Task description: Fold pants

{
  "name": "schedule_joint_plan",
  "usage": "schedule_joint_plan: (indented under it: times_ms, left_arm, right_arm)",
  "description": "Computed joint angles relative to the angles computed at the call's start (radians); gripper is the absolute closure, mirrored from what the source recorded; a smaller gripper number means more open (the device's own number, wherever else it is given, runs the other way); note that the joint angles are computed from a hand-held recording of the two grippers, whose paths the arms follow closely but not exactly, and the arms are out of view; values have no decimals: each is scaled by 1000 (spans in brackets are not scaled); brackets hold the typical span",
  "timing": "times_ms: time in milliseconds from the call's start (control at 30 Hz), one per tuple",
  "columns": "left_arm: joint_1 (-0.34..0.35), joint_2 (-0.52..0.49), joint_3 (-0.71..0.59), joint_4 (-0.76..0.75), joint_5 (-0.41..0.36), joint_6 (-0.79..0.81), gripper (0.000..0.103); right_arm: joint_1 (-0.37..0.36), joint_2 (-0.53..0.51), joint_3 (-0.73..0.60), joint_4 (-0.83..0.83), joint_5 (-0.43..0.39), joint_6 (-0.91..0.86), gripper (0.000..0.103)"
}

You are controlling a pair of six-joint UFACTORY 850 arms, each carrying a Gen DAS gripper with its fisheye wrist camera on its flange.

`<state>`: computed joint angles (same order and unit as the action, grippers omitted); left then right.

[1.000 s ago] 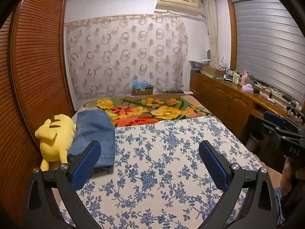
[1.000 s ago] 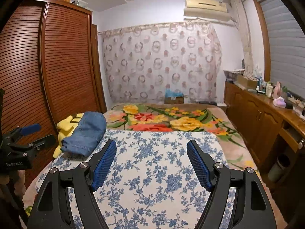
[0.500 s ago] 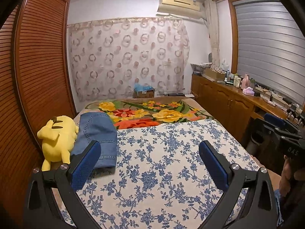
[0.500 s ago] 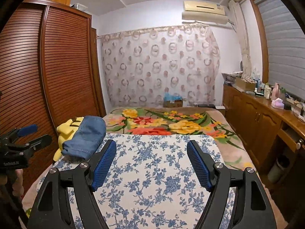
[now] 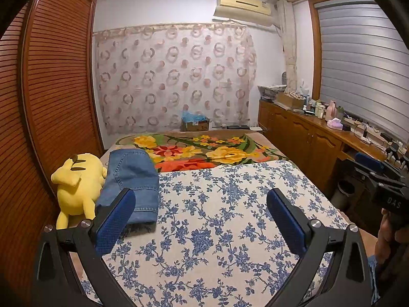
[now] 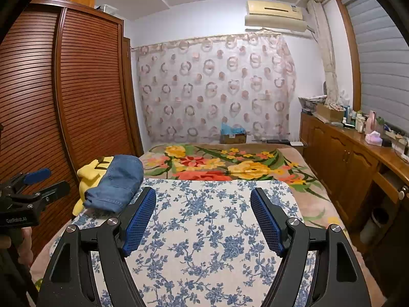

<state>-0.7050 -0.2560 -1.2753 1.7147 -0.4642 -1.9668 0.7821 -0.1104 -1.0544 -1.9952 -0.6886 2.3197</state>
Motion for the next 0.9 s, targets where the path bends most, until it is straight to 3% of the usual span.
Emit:
schedule_joint_plan:
  times_ms: [900]
  left_arm:
    - [5, 8, 8, 9, 11, -9, 0]
  right_arm:
    - [-6, 0, 0, -6, 9, 7, 25]
